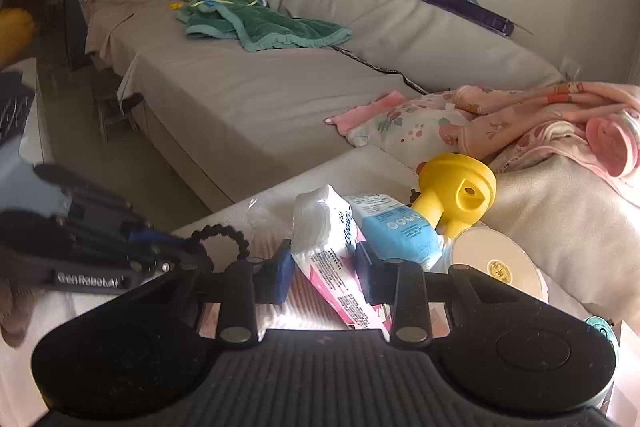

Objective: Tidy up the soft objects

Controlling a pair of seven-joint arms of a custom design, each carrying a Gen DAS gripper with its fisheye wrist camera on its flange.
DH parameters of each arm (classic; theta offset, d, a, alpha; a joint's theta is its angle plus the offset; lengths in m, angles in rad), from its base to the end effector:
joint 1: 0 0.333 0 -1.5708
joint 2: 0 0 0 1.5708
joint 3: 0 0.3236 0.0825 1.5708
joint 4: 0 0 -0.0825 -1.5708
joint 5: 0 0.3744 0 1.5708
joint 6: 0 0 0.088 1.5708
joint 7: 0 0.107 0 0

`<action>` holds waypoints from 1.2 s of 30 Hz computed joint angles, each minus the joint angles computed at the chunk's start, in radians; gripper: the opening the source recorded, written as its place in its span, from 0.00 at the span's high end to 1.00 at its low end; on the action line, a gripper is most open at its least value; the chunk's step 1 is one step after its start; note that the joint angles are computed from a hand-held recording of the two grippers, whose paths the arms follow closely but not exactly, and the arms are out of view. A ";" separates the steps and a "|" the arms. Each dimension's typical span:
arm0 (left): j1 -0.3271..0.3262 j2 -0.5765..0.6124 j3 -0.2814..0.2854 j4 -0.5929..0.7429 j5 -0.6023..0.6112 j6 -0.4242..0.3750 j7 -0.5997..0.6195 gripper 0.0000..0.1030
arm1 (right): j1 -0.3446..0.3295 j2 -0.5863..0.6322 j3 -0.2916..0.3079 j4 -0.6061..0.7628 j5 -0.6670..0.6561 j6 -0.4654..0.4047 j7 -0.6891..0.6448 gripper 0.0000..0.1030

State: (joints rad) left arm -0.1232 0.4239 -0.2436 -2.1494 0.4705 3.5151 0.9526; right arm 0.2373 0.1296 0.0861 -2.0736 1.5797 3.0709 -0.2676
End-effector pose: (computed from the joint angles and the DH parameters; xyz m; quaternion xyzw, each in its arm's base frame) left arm 0.5521 -0.2573 0.3362 -0.5618 0.6894 -0.4418 0.1184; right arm 0.5616 0.1022 0.4205 -0.7905 0.4111 -0.2829 0.3550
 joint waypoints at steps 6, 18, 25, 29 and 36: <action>0.077 0.042 -0.080 0.051 0.066 -0.039 -0.091 0.88 | -0.006 0.053 0.004 0.019 -0.278 0.049 0.313 0.69; -0.163 -0.030 0.127 0.051 -0.221 0.095 0.077 0.91 | -0.078 -0.029 0.003 0.029 -0.428 -0.106 0.505 0.82; -0.340 -0.042 0.216 0.289 -0.384 -0.044 0.315 0.91 | -0.124 -0.148 -0.081 0.062 -0.398 -0.202 0.576 0.82; -0.398 0.023 0.204 0.471 -0.361 -0.141 0.336 0.91 | -0.137 -0.230 -0.142 0.010 -0.275 -0.137 0.442 0.82; -0.296 0.318 -0.185 0.912 -0.208 -0.418 0.440 0.91 | -0.207 -0.310 -0.253 -0.086 -0.107 -0.094 0.291 0.82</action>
